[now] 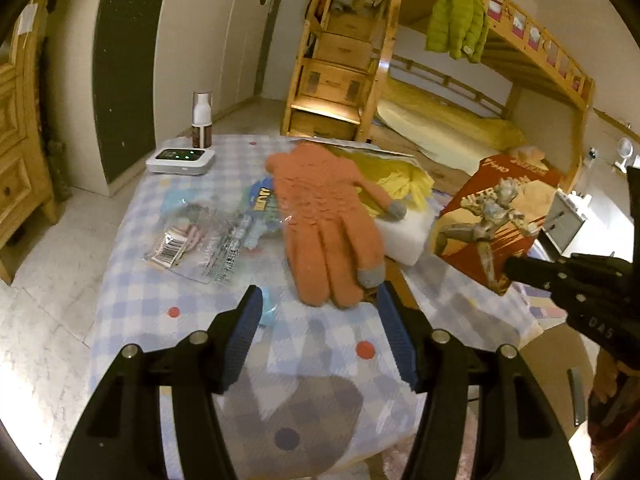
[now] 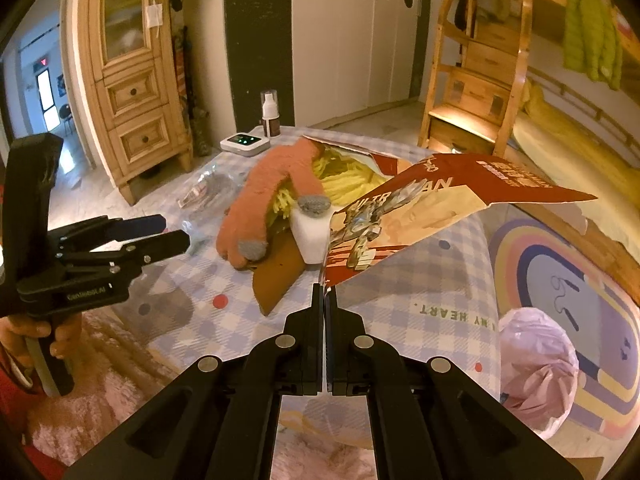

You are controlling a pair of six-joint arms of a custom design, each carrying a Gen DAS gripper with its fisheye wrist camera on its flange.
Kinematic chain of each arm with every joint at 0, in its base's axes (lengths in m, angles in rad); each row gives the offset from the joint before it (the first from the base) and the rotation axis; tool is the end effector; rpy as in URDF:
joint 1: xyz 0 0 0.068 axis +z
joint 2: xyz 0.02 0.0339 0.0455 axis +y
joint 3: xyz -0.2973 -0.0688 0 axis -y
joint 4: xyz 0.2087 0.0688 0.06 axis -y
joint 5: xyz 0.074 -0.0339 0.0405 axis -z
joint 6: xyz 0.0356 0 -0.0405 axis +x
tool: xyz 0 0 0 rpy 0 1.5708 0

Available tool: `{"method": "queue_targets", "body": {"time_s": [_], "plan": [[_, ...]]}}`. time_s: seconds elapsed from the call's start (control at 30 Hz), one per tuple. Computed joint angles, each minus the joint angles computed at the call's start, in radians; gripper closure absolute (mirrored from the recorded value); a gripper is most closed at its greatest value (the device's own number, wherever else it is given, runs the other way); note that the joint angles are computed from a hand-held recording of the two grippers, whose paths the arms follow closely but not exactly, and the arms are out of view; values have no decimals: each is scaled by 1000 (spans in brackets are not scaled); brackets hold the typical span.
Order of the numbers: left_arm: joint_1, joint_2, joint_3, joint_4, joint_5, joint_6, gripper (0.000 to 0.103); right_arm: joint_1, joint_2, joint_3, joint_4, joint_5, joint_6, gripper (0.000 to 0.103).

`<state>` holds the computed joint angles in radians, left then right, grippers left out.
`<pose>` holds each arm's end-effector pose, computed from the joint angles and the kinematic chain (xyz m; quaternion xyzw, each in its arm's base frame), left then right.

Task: Collect trash
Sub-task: 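Grasp the clear plastic snack bag with the left tool while the right tool holds the red cardboard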

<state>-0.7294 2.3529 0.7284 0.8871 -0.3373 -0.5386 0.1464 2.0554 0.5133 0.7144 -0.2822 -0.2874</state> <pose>0.2747 -0.2297 0.0405 0.0182 0.9038 -0.1127 0.4124 0.2930 0.0532 0.0900 -0.2484 0.8899 0.1054 0.3678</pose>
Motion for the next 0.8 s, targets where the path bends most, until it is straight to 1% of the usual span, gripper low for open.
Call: {"method": "queue_targets", "body": {"time_s": [0.03, 0.07, 0.1, 0.13, 0.17, 0.2, 0.27, 0.4, 0.47, 0.57, 0.63, 0.7, 0.8], "plan": [[-1, -2, 4, -11, -22, -8, 43, 2, 0, -3, 3, 2, 2, 103], [2, -4, 12, -32, -45, -22, 32, 1, -1, -4, 4, 1, 1, 103], [7, -2, 34, -76, -91, -48, 27, 3, 0, -3, 4, 3, 3, 103], [18, 6, 65, -128, -126, -65, 25, 3, 0, -3, 4, 3, 3, 103], [29, 17, 119, -218, -150, -74, 25, 1, 0, 1, -2, 2, 3, 103], [31, 23, 159, -282, -159, -77, 25, 0, -2, 0, -3, 1, 3, 103], [44, 58, 259, -414, -153, -65, 25, 0, -5, 1, -9, -3, 6, 103], [46, 118, 398, -589, -168, -41, 25, -8, -8, 7, -18, -13, 8, 103], [61, 126, 412, -614, -158, -63, 25, -12, -8, 9, -19, -19, 10, 103], [77, 118, 360, -550, -144, -81, 25, -18, -7, 10, -18, -30, 9, 103], [87, 130, 376, -570, -137, -81, 25, -18, -2, 12, -16, -33, 9, 103], [89, 135, 369, -547, -137, -77, 25, -17, 4, 14, -14, -36, 10, 103], [102, 131, 353, -523, -113, -74, 25, -19, 4, 14, -17, -43, 9, 103]]}}
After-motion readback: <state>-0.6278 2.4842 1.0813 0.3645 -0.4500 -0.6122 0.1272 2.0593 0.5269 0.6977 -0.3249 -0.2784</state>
